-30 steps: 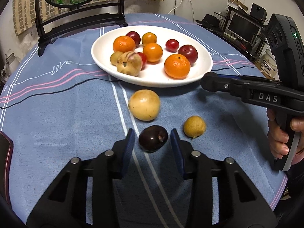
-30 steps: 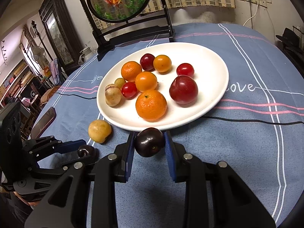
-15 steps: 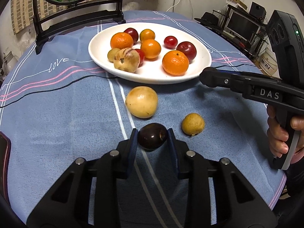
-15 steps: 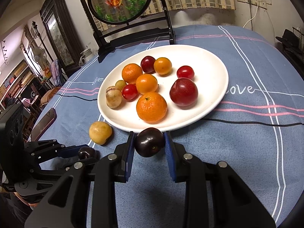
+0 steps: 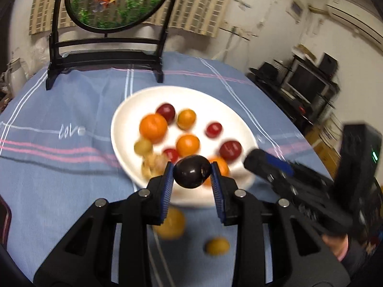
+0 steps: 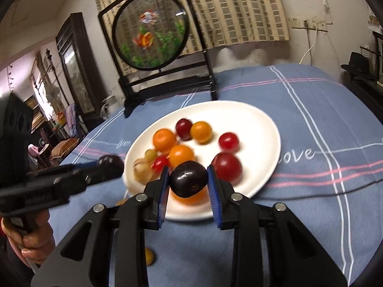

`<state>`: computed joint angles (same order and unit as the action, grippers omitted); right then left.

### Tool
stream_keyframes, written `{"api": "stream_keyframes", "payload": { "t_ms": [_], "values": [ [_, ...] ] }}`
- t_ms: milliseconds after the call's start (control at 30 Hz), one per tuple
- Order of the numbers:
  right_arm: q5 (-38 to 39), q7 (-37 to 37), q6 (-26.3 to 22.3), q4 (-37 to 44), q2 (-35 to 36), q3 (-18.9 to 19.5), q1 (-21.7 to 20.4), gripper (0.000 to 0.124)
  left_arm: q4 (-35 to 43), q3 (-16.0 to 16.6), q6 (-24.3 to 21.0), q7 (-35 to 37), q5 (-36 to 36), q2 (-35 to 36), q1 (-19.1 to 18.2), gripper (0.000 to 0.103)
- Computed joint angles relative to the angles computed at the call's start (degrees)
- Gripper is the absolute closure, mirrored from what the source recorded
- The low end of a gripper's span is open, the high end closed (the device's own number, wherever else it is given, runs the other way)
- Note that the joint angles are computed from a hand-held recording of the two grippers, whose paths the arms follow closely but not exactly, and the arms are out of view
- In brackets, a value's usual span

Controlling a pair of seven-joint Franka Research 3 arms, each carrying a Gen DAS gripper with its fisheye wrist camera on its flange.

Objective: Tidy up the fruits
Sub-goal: 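Carry both dark plums onto the plate and open both tools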

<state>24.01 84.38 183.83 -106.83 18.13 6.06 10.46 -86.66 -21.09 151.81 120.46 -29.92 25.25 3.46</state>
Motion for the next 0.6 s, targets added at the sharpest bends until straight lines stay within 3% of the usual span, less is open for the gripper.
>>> {"api": "stream_keyframes", "payload": {
  "t_ms": [67, 133, 233, 367, 433, 500, 533, 600],
  "values": [
    [-1.11, 2.38, -0.74, 2.23, 1.63, -4.00, 2.89, 0.093, 4.53, 2.19, -0.52, -4.82, 4.15, 3.22, -2.66, 0.072],
    [-1.70, 3.99, -2.13, 5.36, 3.87, -5.35, 3.25, 0.093, 8.70, 3.76, -1.03, -9.09, 8.35, 6.21, -4.67, 0.072],
    [-0.66, 2.65, -3.19, 8.61, 6.23, -1.34, -0.91, 0.093, 14.04, 5.64, -1.10, -15.02, 14.63, 10.06, -6.93, 0.072],
    [-2.91, 3.81, -2.30, 11.41, 8.59, -5.21, 1.88, 0.093, 16.34, 5.05, -1.19, -18.06, 18.42, 11.85, -6.71, 0.072],
    [-2.45, 2.43, -3.00, 12.59, 9.31, -1.91, -0.87, 0.092, 16.07, 5.43, -0.74, -19.55, 20.42, 11.78, -6.95, 0.070],
    [0.17, -1.29, -4.20, 12.80, 9.29, 4.40, -5.94, 0.079, 14.43, 7.19, 0.38, -22.75, 23.32, 10.62, -7.89, 0.037],
    [0.42, -1.43, -4.30, 12.14, 8.64, 4.58, -6.01, 0.071, 12.11, 8.55, 2.85, -25.21, 25.04, 9.16, -8.55, 0.020],
    [1.71, -3.55, -1.34, 9.51, 6.79, 6.01, -6.62, 0.066, 8.88, 8.45, 6.75, -27.08, 26.69, 7.29, -7.92, 0.019]
  ]
}}
